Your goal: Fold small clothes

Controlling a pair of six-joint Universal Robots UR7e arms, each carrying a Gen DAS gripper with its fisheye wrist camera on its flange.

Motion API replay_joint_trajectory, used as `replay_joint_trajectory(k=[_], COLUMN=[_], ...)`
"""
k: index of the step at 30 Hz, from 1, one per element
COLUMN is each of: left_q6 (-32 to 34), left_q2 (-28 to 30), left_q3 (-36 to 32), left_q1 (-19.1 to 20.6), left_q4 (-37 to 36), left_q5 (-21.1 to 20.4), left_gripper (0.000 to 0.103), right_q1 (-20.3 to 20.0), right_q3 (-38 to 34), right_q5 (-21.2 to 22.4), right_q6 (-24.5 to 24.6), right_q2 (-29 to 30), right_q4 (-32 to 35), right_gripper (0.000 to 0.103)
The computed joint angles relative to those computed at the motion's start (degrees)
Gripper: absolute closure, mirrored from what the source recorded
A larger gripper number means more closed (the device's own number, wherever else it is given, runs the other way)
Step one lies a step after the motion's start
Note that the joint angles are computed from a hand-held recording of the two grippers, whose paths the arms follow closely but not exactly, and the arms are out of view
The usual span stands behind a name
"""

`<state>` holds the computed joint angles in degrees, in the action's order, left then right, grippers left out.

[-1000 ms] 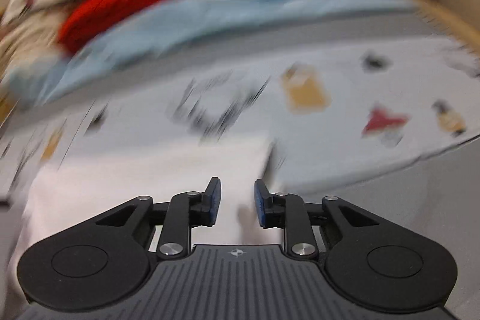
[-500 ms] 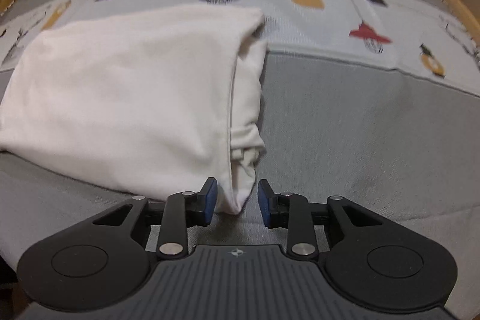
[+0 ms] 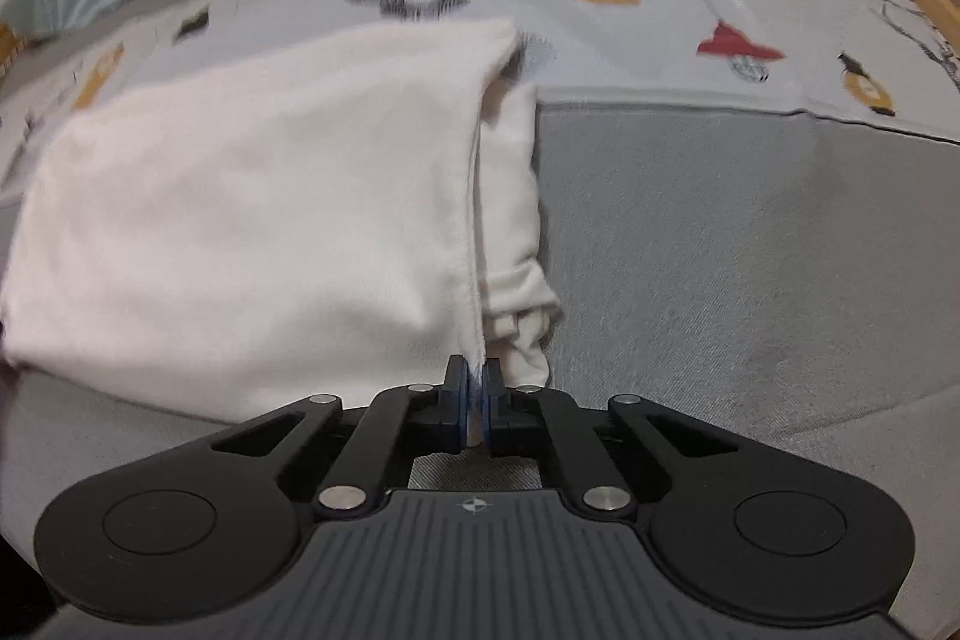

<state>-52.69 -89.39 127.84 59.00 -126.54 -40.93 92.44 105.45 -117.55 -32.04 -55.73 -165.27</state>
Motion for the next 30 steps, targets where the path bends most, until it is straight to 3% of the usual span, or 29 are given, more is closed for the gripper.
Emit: replay_joint_trajectory(k=[4, 6, 8, 10, 12, 13, 15, 17, 19, 21, 23, 24, 26, 28, 30], left_q6=[-1.1, -1.9, -2.2, -5.7, -9.9, -10.5, -5.7, 0.2, 4.0, 4.7, 3.3, 3.6, 3.4, 2.8, 2.7], left_q2=[-3.7, -4.2, -3.9, -2.7, -2.0, -2.6, -4.0, -3.6, -1.7, 1.2, 4.5, 5.3, 5.5, 4.3, 3.3], left_q3=[1.8, 1.7, 1.2, -0.7, -2.0, -1.4, 1.2, 2.8, 2.5, 0.7, -2.2, -2.6, -2.7, -1.9, -0.8], left_q1=[-2.2, -2.5, -2.2, -1.8, -1.8, -2.6, -4.3, -5.1, -4.4, -2.9, -0.9, -0.8, -1.6, -2.6, -3.0], left_q4=[1.4, 3.9, 6.4, 14.0, 20.4, 20.1, 12.4, 4.6, 1.5, 3.7, 10.3, 11.1, 11.6, 10.5, 8.2], left_q5=[0.2, -1.0, -2.2, -1.1, 0.3, 1.8, 3.6, 2.7, 0.8, -1.0, -2.7, -2.6, -1.4, -0.6, 0.0], left_gripper=[0.102, 0.102, 0.103, 0.103, 0.102, 0.101, 0.101, 0.1, 0.099, 0.097, 0.097, 0.097, 0.095, 0.094, 0.091], right_q1=[0.6, 0.9, 1.3, 1.5, 2.3, 2.5, 2.1, 1.2, 0.9, 0.8, 0.9, 0.8, 1.5, 1.5, 1.3], right_q3=[1.4, 2.1, 2.0, 1.8, 2.0, 2.4, 3.4, 3.9, 3.7, 2.7, 1.3, 1.1, 1.8, 2.2, 2.2], right_q5=[1.1, -0.6, -4.5, -9.3, -14.8, -15.3, -10.3, -4.6, -2.8, -4.2, -8.9, -11.2, -11.6, -9.9, -10.9], right_q6=[1.7, 2.8, 3.8, 4.7, 1.6, -0.6, 0.3, 2.2, 2.1, 1.2, 0.5, -0.9, -4.5, -4.0, -3.8], right_q2=[-2.5, -3.2, -2.8, -1.4, 0.8, 1.3, 0.0, -1.7, -1.7, -0.3, 1.9, 3.0, 3.8, 3.1, 3.2], right_q4=[-0.8, -1.7, -0.5, -0.3, -7.2, -12.3, -15.3, -12.1, -8.9, -5.7, -1.2, -0.8, -4.0, -4.3, -4.3], right_gripper=[0.1, 0.1, 0.1, 0.098, 0.098, 0.098, 0.098, 0.098, 0.097, 0.095, 0.084, 0.084, 0.084, 0.084, 0.084])
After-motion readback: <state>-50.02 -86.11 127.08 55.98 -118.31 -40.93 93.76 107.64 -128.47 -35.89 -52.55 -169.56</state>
